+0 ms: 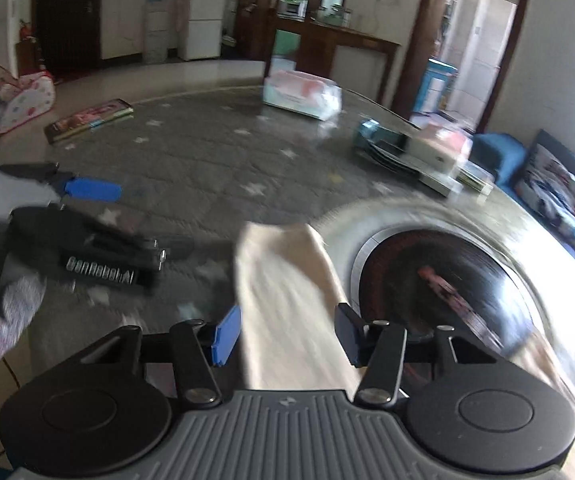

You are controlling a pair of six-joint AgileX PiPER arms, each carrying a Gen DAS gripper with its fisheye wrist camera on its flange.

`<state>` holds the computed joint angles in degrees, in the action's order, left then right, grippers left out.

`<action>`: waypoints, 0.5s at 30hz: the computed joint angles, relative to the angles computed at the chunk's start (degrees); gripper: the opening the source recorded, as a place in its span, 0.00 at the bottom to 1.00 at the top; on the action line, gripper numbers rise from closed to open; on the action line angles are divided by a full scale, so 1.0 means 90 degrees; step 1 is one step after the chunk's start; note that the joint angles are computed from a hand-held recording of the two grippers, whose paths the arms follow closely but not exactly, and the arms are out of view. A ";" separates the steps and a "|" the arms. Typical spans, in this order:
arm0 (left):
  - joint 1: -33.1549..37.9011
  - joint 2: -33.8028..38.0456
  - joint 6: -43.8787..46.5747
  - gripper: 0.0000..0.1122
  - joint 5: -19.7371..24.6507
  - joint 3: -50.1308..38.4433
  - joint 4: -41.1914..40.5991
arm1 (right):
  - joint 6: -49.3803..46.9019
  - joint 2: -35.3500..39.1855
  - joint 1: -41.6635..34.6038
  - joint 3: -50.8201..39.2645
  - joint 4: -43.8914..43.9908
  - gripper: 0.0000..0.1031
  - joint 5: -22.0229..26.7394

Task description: Fold clothes

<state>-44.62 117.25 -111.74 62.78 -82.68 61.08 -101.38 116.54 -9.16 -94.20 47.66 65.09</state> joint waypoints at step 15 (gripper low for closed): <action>-0.0224 -0.0693 -0.0870 0.92 0.0491 0.1087 -0.0201 | 0.0679 0.0286 0.1278 0.0192 -0.0125 0.32 -0.0894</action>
